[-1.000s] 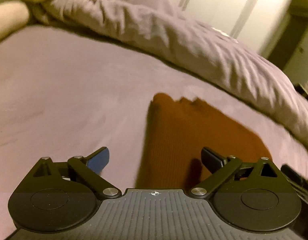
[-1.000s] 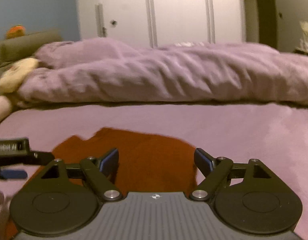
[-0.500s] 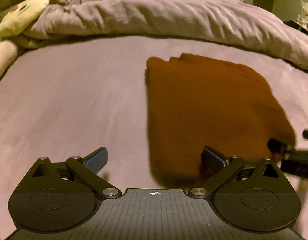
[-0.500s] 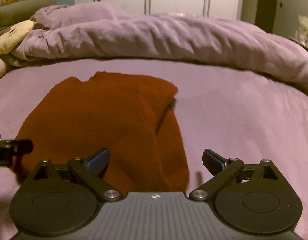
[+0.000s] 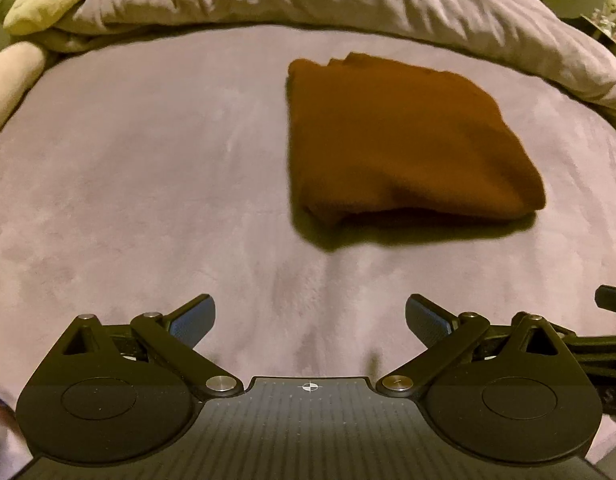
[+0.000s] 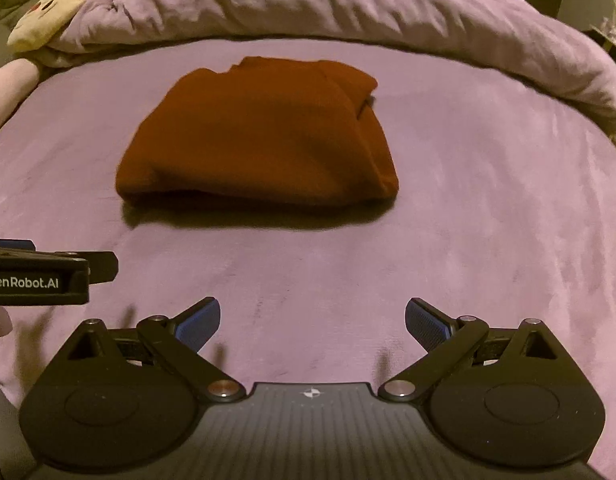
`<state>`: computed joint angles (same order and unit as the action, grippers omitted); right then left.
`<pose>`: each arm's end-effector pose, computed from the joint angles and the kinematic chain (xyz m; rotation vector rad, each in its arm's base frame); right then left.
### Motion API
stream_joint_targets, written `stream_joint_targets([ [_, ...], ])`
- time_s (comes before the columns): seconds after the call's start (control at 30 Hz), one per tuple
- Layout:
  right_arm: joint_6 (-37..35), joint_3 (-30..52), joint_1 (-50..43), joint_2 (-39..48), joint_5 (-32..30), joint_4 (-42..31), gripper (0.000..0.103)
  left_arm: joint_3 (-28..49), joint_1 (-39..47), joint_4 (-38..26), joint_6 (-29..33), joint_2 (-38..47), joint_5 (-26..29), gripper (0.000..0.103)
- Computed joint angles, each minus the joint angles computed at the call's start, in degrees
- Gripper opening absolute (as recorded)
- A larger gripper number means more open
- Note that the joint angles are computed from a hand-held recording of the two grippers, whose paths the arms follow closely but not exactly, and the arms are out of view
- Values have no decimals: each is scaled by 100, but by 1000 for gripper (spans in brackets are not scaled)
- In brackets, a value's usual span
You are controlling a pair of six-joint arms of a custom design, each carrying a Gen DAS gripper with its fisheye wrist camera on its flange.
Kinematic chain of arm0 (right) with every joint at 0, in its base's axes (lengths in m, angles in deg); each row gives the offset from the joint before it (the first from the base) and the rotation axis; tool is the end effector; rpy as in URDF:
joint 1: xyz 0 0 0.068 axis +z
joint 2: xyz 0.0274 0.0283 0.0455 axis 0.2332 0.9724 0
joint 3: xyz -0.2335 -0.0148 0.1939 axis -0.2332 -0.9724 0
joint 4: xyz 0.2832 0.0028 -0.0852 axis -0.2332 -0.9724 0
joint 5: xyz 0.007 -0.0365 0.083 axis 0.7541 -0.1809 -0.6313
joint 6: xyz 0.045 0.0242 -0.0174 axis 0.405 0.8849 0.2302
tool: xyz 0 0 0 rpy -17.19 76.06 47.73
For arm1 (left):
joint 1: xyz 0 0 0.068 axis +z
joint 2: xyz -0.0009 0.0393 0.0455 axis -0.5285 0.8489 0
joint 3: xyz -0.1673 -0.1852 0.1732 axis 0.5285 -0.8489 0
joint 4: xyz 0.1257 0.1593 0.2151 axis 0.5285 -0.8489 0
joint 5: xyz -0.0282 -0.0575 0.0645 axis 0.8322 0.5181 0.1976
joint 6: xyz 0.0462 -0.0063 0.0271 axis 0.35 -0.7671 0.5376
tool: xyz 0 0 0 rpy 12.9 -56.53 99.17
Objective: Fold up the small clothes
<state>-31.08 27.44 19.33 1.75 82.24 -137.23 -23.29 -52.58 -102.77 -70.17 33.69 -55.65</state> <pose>0.1403 0.0084 0.2612 0.2483 2.5973 -0.0944 0.2414 -0.0919 0.2546 0.4259 2.5635 -0.1697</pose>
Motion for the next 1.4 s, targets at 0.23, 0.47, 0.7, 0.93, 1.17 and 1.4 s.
stream_joint_targets([
  [0.23,357,528,105,218,93,-408,99,91,-19,-67,180,-206,16,103],
  [0.47,634,721,321,246,364,-580,99,192,42,-143,242,-168,124,103],
  [0.7,598,773,318,338,406,-562,99,217,78,-141,277,-150,186,103],
  [0.93,595,809,342,304,469,-580,99,235,100,-151,271,-168,239,103],
  [1.17,610,821,339,289,496,-600,99,229,113,-166,276,-213,258,103],
  [1.4,640,823,376,261,555,-605,99,252,138,-183,286,-215,282,103],
])
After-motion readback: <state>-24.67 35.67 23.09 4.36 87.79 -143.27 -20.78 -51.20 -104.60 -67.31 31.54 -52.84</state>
